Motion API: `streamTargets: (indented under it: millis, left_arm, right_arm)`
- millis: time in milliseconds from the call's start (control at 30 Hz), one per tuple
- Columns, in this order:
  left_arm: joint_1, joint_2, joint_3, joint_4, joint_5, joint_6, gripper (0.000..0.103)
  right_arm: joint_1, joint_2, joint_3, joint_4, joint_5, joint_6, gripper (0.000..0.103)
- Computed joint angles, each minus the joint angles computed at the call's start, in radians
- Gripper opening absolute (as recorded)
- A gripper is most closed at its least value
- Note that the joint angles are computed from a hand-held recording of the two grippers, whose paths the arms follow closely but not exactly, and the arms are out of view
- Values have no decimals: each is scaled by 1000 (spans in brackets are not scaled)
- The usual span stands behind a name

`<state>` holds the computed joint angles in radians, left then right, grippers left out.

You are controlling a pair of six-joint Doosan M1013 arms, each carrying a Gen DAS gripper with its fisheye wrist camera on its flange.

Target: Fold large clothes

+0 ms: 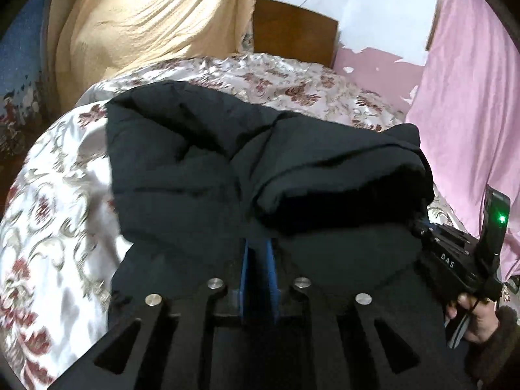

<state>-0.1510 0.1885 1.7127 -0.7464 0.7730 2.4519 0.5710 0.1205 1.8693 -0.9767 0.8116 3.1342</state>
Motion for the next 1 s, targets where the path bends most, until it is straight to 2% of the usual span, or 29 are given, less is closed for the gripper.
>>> streamTargets:
  millis: [133,200,300,333,367,400,433,533,700,900,967,1000]
  left_arm:
    - [34,-37,23,-82,-4,37,21]
    - [44,-56,27,-179,-48,101,23]
    - [30,-29,-36,-280,-83,113,40]
    - [17,-11,-65,-305,-101,125,51]
    - [-11,29,-124,-278,-120,97,56]
    - [-27,65,-179,-209,-95,29,56]
    - [-52,124,-265,-98,-18,-89,56]
    - [-97,234,-395,60,137,-244,36]
    - [-109,254,-357,97,143,-213,36]
    - [-96,245,-302,50,125,-110,37]
    - [-94,242,-294,47,122,-94,37]
    - [-94,238,-290,47,119,-86,37]
  right_arm:
    - [5,4,-7,28,16,-13,0]
    - [0,0,0,34,4,2,0]
    - [-7,5,0,50,-5,-12,0]
    - [-7,9,-2,52,-4,-16,0]
    - [-8,12,-4,58,-5,-25,0]
    - [-9,13,-1,62,-7,-27,0]
    - [-10,15,0,63,-9,-25,0]
    - [-12,20,3,71,-17,-30,0]
    - [-19,3,21,59,-55,1,0]
    - [-41,-48,1,34,-50,21,3]
    - [-75,-47,-45,68,-60,-45,12]
    - [-95,-38,-74,101,-71,-87,25]
